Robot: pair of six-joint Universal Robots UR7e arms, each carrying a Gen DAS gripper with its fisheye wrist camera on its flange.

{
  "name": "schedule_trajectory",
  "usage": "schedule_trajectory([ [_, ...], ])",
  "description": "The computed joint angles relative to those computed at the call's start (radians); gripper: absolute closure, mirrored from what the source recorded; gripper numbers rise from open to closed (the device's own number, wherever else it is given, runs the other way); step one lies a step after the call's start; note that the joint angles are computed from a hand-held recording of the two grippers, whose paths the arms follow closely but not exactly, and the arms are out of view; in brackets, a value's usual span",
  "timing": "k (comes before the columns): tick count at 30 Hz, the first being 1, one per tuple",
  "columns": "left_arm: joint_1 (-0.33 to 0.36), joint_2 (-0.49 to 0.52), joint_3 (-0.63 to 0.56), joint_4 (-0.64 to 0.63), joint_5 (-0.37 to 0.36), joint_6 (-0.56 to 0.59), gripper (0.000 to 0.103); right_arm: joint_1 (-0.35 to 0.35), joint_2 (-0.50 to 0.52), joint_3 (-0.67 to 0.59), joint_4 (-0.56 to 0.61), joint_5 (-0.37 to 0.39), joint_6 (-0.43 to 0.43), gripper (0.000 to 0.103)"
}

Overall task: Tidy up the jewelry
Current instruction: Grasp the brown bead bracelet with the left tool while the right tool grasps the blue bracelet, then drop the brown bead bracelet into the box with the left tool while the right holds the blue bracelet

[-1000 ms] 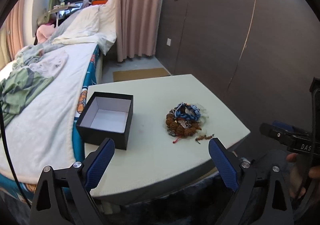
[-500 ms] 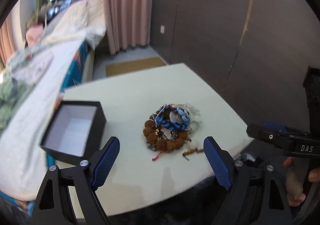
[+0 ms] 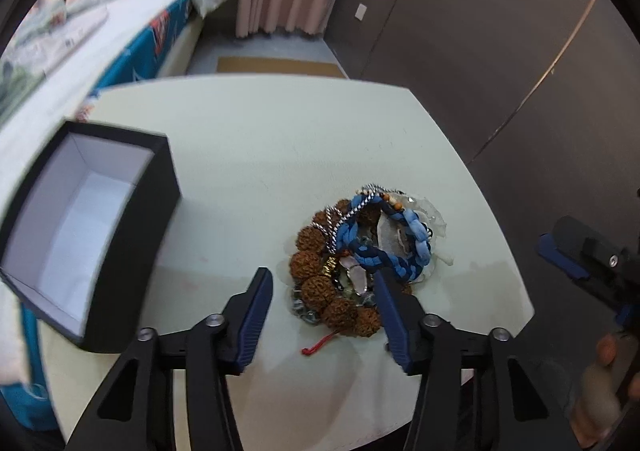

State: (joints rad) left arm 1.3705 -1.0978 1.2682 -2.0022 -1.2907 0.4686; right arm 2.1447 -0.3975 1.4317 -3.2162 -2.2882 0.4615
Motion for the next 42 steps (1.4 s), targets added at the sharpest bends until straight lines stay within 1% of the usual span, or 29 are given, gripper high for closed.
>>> schedule_trajectory([
  [2,-0.003,0.002,0.013,0.007,0.034,0.014,0.054,-0.010,0.010,-0.017,0.019,0.023,-0.004,0.028],
  [3,-0.005,0.006,0.020,0.009,0.058,0.025,0.059,-0.014,0.017,-0.030,0.033,0.030,-0.013,0.030],
  [4,0.001,0.013,0.011,0.021,0.041,0.028,0.063,-0.016,0.021,-0.040,0.041,0.035,-0.020,0.031],
  [6,0.011,0.021,-0.011,0.032,0.010,0.017,0.073,-0.020,0.034,-0.067,0.062,0.054,-0.034,0.037],
  [8,0.018,0.029,-0.051,0.074,-0.015,-0.003,0.073,-0.024,0.041,-0.083,0.069,0.076,-0.043,0.041],
  [11,0.023,0.030,-0.099,0.121,-0.068,-0.001,0.073,-0.027,0.048,-0.092,0.060,0.106,-0.064,0.042],
  [13,0.021,0.024,-0.114,0.136,-0.089,0.009,0.073,-0.032,0.056,-0.100,0.064,0.112,-0.059,0.042],
  [15,0.017,0.019,-0.122,0.142,-0.106,0.018,0.074,-0.036,0.072,-0.121,0.103,0.099,-0.044,0.046],
  [17,0.015,0.020,-0.140,0.156,-0.133,0.020,0.083,-0.037,0.080,-0.127,0.139,0.074,-0.022,0.047],
  [19,0.013,0.026,-0.162,0.171,-0.151,0.021,0.083,-0.040,0.078,-0.116,0.153,0.063,0.012,0.050],
  [21,0.009,0.026,-0.170,0.167,-0.166,0.042,0.083,-0.039,0.084,-0.127,0.187,0.040,0.033,0.059],
  [23,0.009,0.025,-0.178,0.176,-0.179,0.054,0.083,-0.038,0.088,-0.141,0.208,0.028,0.047,0.061],
  [26,0.016,0.034,-0.211,0.204,-0.210,0.060,0.083,-0.036,0.104,-0.181,0.253,0.005,0.044,0.064],
  [29,0.018,0.046,-0.242,0.217,-0.219,0.071,0.083,-0.040,0.118,-0.213,0.332,-0.005,0.076,0.074],
  [31,0.016,0.051,-0.257,0.223,-0.222,0.077,0.084,-0.035,0.130,-0.232,0.357,-0.031,0.072,0.075],
  [32,0.016,0.054,-0.268,0.230,-0.228,0.078,0.084,-0.031,0.134,-0.239,0.363,-0.041,0.069,0.078],
  [33,0.016,0.055,-0.276,0.233,-0.231,0.080,0.084,-0.026,0.136,-0.241,0.353,-0.049,0.062,0.083],
  [34,0.015,0.056,-0.285,0.239,-0.237,0.082,0.084,-0.022,0.134,-0.236,0.340,-0.052,0.057,0.090],
  [35,0.014,0.061,-0.298,0.246,-0.240,0.085,0.084,-0.018,0.127,-0.223,0.317,-0.046,0.050,0.100],
  [36,0.013,0.060,-0.305,0.248,-0.242,0.090,0.084,-0.016,0.118,-0.206,0.297,-0.041,0.052,0.101],
  [38,0.011,0.060,-0.322,0.251,-0.246,0.091,0.084,-0.007,0.108,-0.184,0.256,-0.052,0.048,0.101],
  [41,0.009,0.060,-0.347,0.254,-0.256,0.094,0.084,-0.001,0.097,-0.160,0.191,-0.045,0.031,0.101],
  [42,0.008,0.059,-0.351,0.254,-0.257,0.098,0.084,0.003,0.098,-0.161,0.184,-0.053,0.026,0.101],
])
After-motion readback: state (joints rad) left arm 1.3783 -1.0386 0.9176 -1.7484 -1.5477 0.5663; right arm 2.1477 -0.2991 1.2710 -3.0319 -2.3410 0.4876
